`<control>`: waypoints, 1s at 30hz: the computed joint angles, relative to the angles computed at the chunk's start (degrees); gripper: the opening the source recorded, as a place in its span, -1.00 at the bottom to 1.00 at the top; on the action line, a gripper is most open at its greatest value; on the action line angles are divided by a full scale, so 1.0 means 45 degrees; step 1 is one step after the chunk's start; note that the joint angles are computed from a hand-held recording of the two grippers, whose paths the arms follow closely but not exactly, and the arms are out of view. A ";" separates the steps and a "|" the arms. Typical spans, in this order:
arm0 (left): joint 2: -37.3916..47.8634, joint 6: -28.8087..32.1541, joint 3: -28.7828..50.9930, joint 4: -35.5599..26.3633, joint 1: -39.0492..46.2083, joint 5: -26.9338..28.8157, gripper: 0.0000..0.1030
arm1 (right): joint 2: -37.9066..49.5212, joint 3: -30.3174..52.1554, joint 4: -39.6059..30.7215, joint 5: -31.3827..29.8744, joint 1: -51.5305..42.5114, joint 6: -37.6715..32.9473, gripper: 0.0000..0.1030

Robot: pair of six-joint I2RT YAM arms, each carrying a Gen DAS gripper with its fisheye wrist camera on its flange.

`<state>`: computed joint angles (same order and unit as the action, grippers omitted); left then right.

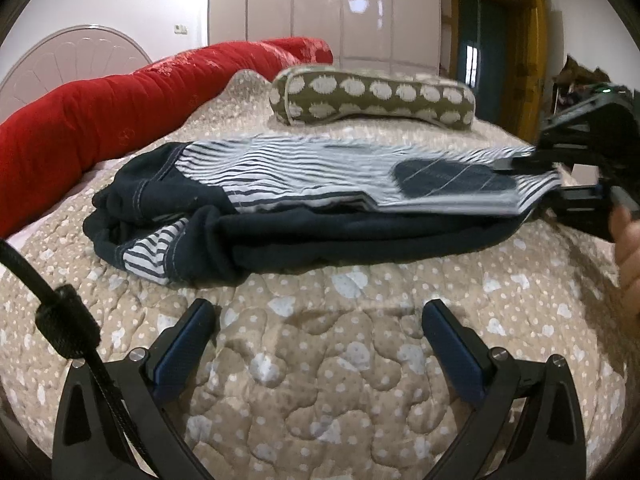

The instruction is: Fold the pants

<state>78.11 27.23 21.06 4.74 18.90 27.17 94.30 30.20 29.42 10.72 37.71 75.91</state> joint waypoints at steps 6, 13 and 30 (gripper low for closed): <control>-0.0658 0.0756 0.1829 -0.3287 0.1118 0.0189 1.00 | -0.2638 -0.1645 -0.1511 0.1541 0.0838 0.0363 -0.76; 0.0504 0.0470 0.4602 -0.6013 0.3707 0.2502 0.99 | -0.4790 -0.2226 -0.4467 0.3436 0.2589 0.0686 -0.72; 0.4368 0.0419 0.9096 -0.9699 0.4967 0.3407 0.99 | -0.5289 0.0919 -1.7887 1.0561 0.8654 0.9783 0.47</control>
